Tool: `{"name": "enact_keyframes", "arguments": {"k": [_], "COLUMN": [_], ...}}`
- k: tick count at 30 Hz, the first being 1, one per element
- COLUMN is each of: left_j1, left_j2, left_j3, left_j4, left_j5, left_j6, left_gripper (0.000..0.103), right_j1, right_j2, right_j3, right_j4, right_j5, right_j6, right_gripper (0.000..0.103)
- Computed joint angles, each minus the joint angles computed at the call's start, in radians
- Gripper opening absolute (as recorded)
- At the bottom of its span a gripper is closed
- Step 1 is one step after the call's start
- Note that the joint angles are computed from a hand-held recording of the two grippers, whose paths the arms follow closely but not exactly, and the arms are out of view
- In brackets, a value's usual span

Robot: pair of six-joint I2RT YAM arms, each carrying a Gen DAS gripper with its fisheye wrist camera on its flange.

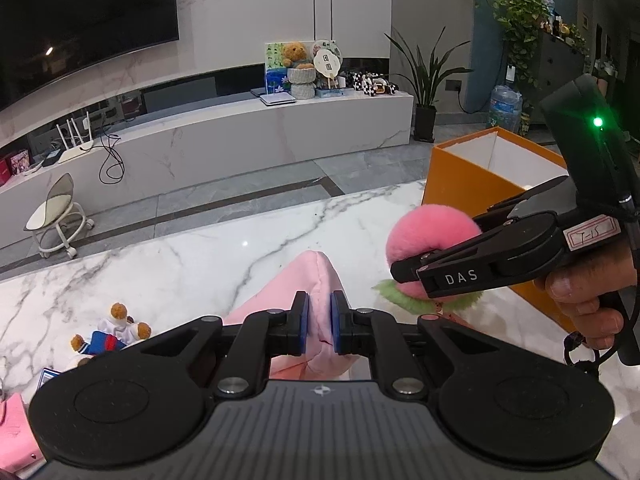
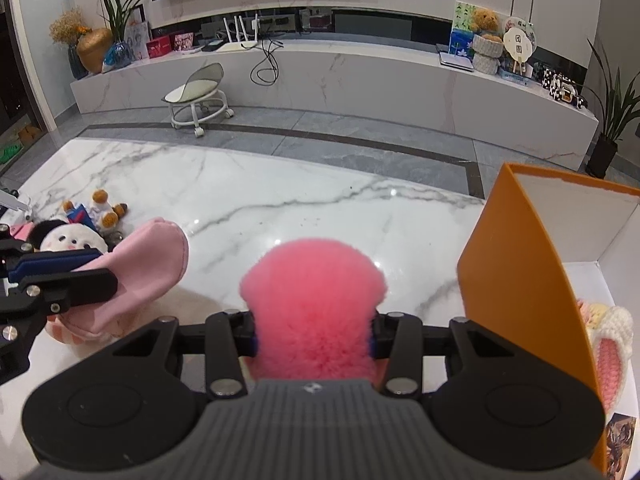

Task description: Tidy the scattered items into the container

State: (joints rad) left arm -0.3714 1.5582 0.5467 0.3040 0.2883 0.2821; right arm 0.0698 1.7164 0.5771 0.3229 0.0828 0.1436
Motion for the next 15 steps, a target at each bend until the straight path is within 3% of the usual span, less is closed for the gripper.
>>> {"name": "enact_keyframes", "arguments": {"k": [15], "left_j1": [-0.019], "left_j2": [-0.119], "left_j3": [-0.007], "left_j4": [-0.057], "left_j5": [-0.039], "left_j6": [-0.01], "left_gripper": [0.013], "right_j1": [-0.007], "right_j2": [-0.189], "right_j3": [-0.064], "right_j4": [-0.038], "right_j5": [-0.015], "right_j6": [0.014], "right_gripper": [0.046]}}
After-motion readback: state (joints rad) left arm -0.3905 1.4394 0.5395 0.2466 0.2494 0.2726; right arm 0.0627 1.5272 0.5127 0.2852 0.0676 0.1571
